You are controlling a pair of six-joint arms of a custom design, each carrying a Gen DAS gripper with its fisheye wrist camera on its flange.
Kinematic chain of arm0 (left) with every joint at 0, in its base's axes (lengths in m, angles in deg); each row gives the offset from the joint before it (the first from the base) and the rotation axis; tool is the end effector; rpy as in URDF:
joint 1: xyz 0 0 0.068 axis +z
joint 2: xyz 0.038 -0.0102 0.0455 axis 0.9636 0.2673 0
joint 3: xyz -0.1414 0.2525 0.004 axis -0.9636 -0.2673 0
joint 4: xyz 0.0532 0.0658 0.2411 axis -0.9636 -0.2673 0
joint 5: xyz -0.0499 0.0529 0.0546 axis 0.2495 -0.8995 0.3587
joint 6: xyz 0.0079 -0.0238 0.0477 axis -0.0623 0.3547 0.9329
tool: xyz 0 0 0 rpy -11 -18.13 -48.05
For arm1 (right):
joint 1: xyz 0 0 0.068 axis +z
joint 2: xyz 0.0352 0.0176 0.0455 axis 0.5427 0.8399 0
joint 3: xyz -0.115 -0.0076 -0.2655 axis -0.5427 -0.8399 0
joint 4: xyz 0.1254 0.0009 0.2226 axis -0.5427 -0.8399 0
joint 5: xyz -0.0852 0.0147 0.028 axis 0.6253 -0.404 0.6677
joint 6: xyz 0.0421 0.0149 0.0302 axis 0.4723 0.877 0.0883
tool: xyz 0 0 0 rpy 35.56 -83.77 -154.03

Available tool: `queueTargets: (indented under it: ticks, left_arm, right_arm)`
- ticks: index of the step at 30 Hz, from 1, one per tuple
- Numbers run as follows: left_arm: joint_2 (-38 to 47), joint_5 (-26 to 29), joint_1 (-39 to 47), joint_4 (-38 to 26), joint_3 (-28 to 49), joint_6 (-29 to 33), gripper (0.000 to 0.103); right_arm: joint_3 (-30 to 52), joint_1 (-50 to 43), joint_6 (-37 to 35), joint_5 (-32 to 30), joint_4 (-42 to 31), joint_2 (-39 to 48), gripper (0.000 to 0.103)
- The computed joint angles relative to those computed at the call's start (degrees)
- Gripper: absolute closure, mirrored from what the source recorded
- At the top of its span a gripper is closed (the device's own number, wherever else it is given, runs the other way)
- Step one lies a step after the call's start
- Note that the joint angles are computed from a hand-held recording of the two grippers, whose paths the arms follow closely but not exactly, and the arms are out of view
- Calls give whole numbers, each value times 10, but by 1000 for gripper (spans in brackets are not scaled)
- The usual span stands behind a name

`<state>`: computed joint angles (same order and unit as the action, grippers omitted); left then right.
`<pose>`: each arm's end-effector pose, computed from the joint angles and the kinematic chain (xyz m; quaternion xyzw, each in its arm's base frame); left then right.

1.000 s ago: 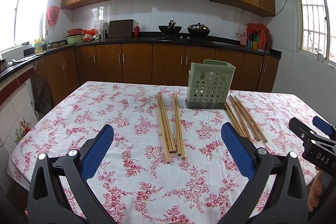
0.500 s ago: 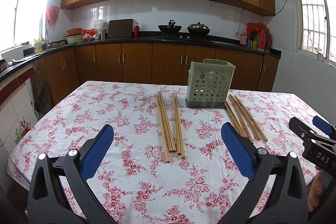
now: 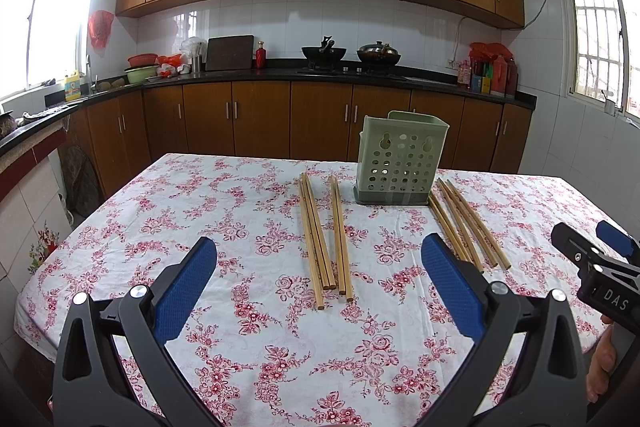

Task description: Organize utensils

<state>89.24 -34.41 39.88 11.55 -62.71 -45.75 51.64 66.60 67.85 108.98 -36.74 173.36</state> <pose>0.2313 -0.1340 0.1546 -0.0571 0.8332 0.0164 0.5498 0.2666 0.1593 0.1343 -0.0096 0.8374 0.0447 0.5447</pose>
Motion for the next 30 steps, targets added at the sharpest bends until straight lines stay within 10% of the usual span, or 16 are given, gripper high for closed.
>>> queueTargets:
  ticks: [30]
  left_arm:
    - [-1, 1, 0, -6, 1, -1, 2]
  right_arm:
    - [5, -4, 2, -4, -4, 3, 4]
